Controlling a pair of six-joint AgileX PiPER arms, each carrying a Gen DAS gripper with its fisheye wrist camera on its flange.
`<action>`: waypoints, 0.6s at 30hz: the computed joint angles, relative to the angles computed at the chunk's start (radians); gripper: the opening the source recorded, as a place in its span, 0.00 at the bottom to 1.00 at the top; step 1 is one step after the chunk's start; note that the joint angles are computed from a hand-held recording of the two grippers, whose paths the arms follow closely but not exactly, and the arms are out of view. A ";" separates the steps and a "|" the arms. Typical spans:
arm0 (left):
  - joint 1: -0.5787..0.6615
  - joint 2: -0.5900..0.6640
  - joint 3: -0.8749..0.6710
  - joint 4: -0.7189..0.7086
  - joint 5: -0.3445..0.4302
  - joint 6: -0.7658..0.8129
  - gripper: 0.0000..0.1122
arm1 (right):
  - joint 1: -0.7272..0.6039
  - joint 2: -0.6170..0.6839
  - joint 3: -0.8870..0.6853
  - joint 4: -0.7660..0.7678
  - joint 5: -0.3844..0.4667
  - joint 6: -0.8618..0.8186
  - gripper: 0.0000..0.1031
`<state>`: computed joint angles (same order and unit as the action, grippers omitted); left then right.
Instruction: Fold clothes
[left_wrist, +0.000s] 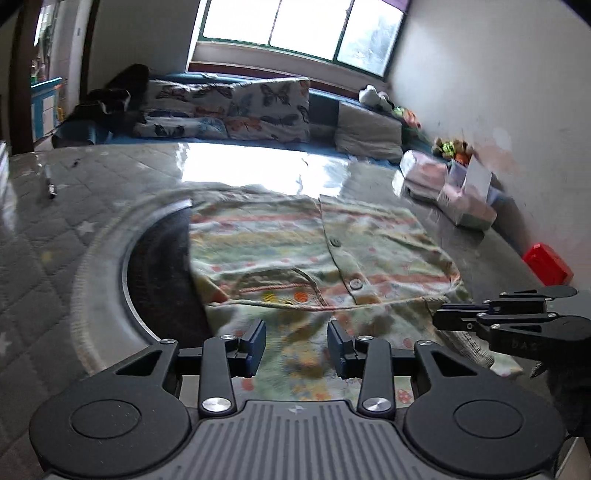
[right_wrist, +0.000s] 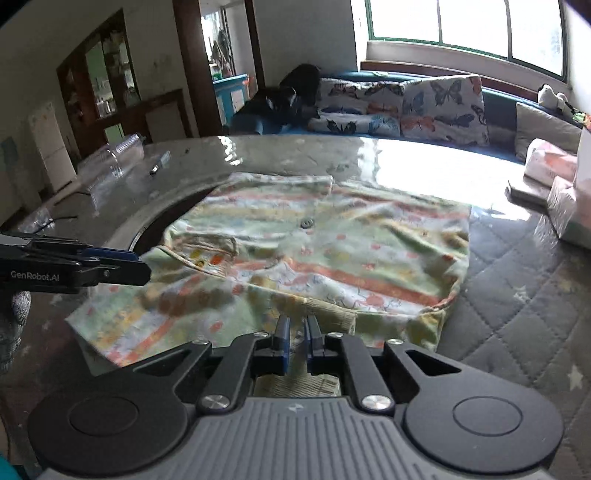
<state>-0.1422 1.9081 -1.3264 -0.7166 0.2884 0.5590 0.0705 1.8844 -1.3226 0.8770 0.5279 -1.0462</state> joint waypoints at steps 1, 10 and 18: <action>-0.003 0.016 -0.014 0.050 -0.002 -0.045 0.34 | 0.003 0.008 -0.004 -0.008 -0.011 0.008 0.08; -0.002 0.033 -0.022 0.154 -0.011 -0.133 0.31 | -0.011 -0.036 0.023 -0.013 0.030 -0.056 0.18; -0.045 -0.079 0.106 -0.065 0.005 0.132 0.32 | -0.008 -0.111 0.137 -0.035 0.018 -0.135 0.29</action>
<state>-0.1870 1.8296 -1.2201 -0.7813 0.2930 0.6909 0.0623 1.7729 -1.1855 0.8420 0.5458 -1.1809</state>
